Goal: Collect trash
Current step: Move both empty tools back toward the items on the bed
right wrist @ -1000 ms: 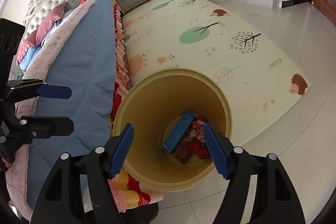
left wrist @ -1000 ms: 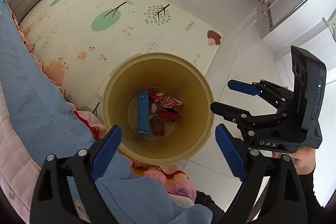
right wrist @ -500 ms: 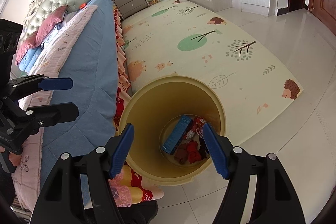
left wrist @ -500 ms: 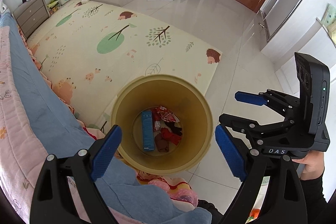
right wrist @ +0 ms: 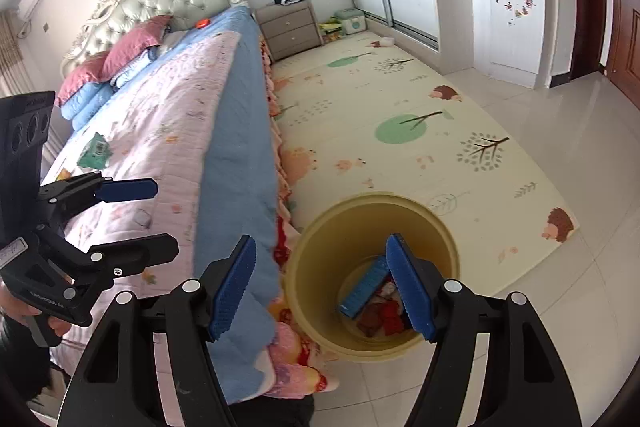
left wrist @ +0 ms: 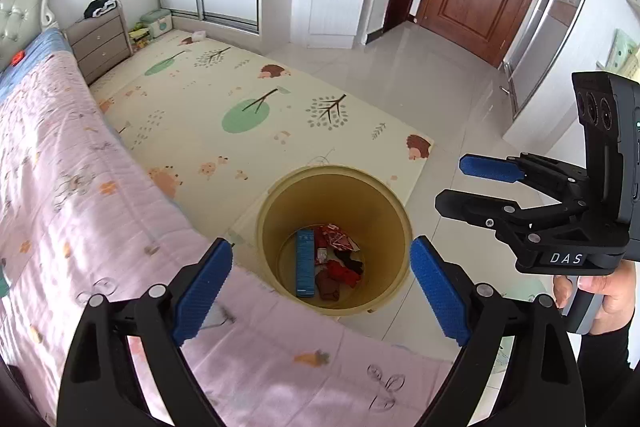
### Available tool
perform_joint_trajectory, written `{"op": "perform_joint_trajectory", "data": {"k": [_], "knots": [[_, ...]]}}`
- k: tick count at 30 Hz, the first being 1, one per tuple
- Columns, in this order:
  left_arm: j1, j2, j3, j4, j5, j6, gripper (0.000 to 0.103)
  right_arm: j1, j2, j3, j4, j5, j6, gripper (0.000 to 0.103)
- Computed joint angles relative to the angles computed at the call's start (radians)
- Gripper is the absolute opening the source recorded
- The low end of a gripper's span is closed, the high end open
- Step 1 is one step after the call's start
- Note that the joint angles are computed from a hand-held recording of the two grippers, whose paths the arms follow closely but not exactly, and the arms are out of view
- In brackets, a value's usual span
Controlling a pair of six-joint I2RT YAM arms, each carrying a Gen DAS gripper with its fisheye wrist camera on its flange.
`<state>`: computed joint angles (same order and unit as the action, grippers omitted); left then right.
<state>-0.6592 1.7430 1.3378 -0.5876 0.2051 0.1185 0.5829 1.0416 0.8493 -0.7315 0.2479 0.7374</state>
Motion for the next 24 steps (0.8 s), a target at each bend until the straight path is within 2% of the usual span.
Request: {"op": "perform_joint_trajectory", "data": {"k": [7, 13, 20, 24], "knots": [[0.213, -0.26, -0.184, -0.004, 0.011, 0.089, 0.092, 0.19, 0.232, 0.194, 0.085, 0.041, 0.038, 0.067], [0.537, -0.385, -0.23, -0.069, 0.108, 0.232, 0.093, 0.294, 0.53, 0.481, 0.11, 0.027, -0.006, 0.067], [0.944, -0.344, -0.177, -0.134, 0.251, 0.426, 0.093, 0.367, 0.88, 0.9, 0.059, -0.024, -0.069, 0.067], [1.129, -0.252, -0.11, -0.156, 0.309, 0.506, 0.093, 0.388, 1.106, 1.223, -0.036, -0.071, -0.105, 0.067]]}}
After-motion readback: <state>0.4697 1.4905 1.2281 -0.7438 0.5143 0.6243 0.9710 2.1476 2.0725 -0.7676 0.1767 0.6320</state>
